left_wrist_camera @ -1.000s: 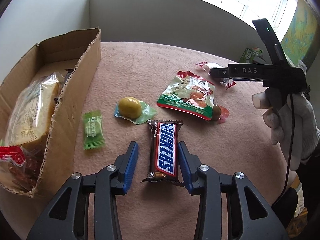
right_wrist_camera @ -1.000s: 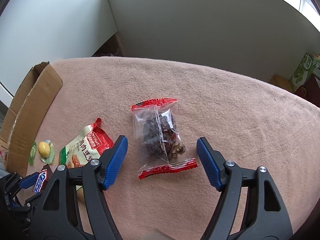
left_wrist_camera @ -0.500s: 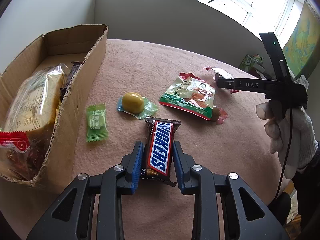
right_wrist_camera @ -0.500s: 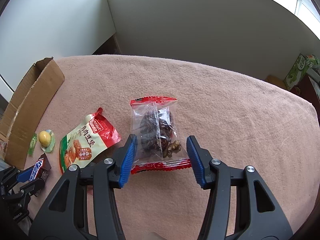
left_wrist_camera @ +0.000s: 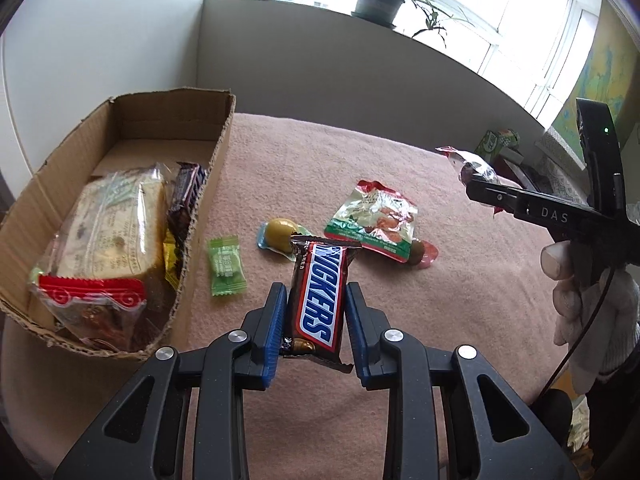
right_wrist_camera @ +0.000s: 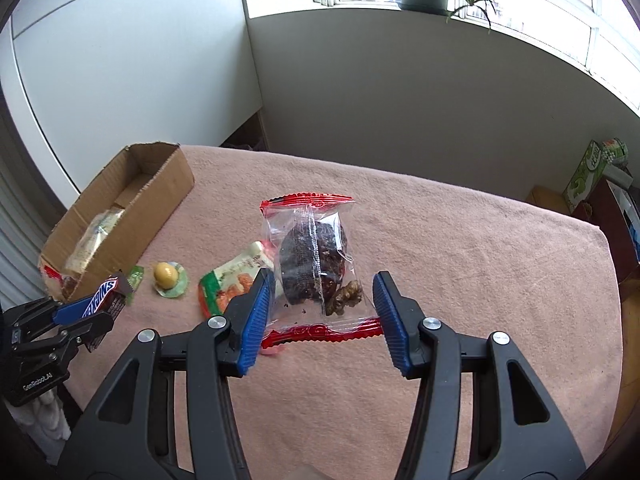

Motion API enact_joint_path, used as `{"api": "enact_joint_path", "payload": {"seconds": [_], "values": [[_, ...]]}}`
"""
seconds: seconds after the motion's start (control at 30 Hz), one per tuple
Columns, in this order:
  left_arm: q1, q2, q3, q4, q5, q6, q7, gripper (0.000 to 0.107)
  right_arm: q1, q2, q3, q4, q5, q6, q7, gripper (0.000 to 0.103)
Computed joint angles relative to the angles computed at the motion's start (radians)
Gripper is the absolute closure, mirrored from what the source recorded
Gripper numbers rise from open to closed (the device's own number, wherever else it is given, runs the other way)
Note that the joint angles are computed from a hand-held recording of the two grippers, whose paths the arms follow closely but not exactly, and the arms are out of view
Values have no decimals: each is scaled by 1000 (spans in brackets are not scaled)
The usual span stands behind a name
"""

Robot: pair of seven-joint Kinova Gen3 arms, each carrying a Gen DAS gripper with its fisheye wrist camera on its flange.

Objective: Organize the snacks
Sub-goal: 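Carry the Snickers bar and nut bag into the box and release both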

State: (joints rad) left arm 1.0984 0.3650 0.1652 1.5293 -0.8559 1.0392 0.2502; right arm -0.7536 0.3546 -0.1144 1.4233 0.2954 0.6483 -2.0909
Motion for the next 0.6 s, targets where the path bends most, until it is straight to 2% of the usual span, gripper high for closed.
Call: {"api": "enact_joint_path", "payload": {"seconds": [0.27,0.47,0.6], "values": [[-7,-79,24,39,-52,118,-3,79,-77,26,-16,-110,25,22,1,50],[-51,-122,56,56,-77,199,-14,79,-131,109,-23,-251,4,63,43,50],[-103,-159,74,88,-73,200,-20,79,-159,179,-24,-362,-34,100,84,49]]}}
